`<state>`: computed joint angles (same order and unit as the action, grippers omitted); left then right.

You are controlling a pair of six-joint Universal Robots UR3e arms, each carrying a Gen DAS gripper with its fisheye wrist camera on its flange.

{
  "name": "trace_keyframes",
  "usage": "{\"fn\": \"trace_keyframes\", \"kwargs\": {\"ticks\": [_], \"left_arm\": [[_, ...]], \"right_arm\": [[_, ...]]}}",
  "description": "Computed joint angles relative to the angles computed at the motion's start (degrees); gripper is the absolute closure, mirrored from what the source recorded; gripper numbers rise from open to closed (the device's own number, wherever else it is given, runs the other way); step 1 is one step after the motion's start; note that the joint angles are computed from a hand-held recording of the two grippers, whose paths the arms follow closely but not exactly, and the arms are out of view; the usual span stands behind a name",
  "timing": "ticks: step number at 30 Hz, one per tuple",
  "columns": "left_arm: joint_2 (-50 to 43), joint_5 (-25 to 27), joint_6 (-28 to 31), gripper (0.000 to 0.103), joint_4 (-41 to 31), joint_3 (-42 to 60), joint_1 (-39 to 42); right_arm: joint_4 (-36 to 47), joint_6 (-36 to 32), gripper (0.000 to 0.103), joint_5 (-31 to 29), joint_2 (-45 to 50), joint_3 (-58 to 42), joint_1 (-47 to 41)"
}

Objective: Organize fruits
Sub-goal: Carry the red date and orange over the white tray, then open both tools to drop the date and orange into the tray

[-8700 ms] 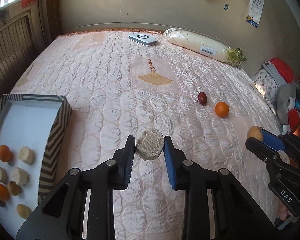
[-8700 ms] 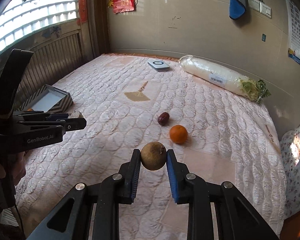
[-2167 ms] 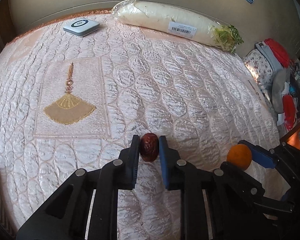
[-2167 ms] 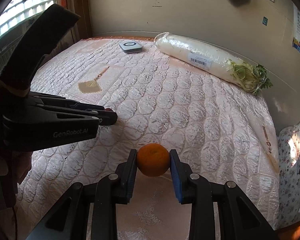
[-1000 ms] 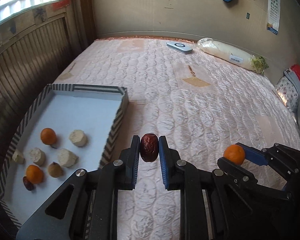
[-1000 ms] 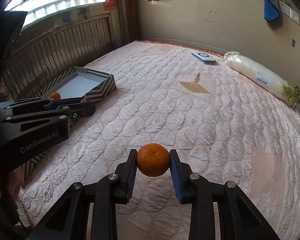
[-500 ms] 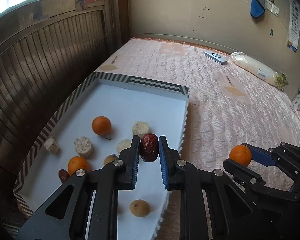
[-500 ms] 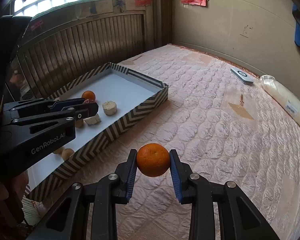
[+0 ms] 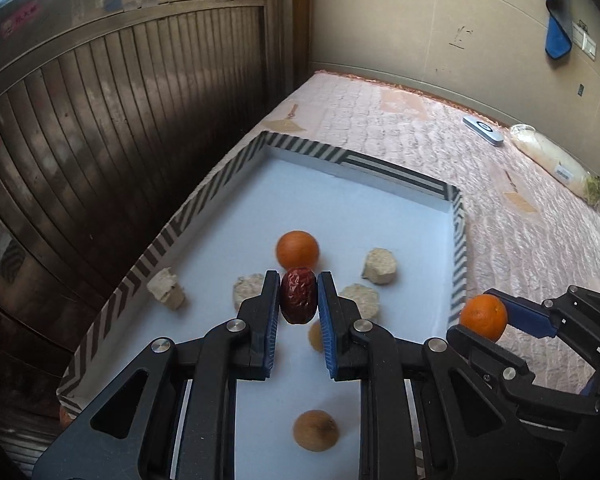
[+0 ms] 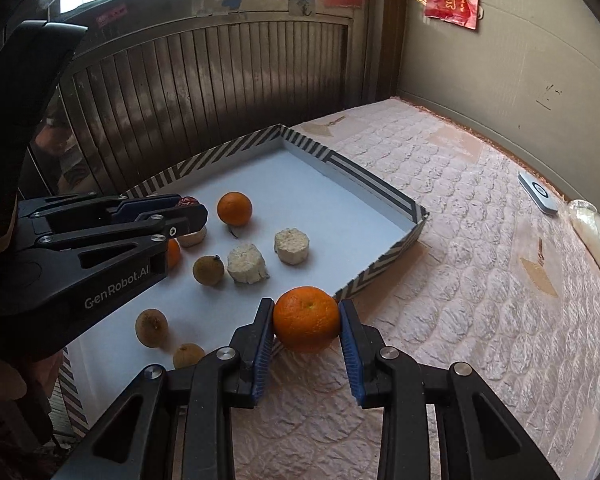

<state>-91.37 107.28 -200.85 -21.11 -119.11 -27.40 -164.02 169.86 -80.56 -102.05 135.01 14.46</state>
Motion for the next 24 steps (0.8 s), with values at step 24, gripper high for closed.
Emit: {"fn": "trace_keyframes", "kwargs": {"ticks": [24], "left_arm": [[-0.6,-4.1,1.4,0.085,0.3,-2.5,6.6]], "right_arm": [[-1.3,2.6,0.072,-3.6,17.4,-12.1,9.5]]}}
